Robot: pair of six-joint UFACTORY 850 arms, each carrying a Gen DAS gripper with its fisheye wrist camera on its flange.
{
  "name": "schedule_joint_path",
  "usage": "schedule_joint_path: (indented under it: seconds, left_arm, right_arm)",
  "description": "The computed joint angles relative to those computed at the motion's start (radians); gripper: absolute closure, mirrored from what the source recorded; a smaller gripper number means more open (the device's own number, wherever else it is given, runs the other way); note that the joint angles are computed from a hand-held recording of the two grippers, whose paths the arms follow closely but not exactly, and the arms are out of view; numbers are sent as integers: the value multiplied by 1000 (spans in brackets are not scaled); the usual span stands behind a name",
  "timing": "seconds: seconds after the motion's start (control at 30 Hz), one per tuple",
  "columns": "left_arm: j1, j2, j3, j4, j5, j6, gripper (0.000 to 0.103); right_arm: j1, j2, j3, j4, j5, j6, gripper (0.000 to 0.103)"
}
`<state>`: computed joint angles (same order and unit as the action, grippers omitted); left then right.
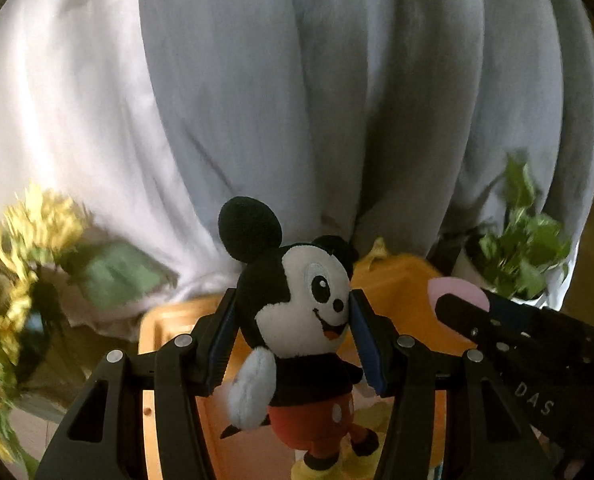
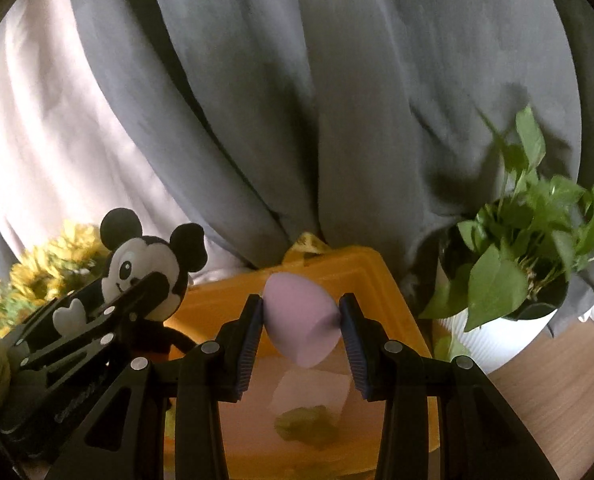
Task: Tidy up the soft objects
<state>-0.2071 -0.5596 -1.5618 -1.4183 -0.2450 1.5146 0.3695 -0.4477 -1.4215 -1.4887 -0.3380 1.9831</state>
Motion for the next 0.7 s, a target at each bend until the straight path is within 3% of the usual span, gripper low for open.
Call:
schedule_joint_path:
  seconds: [0.13,0.27,0.5,0.63,0.7]
  left_arm:
    - [-4,-42,-40,286,-15,-292,49]
    - [1,-79,-75,461,-75,-484,49]
    - [-5,-98,-117,683,-146,-707,48]
    - [-9,-75,-90,747,-123,-771,32]
    - [-10,-59,-69,775,-92,-793,32]
  right_arm:
    - [-13,-29,-17,107,20,-99,62]
    - [-18,-55,-35,197,27,-189,62]
    - [-24,-75,-52,310,41,-302,62]
    - [-26,-75,-56,344,38,-335,62]
    - [-28,-75,-57,379,45,-368,60]
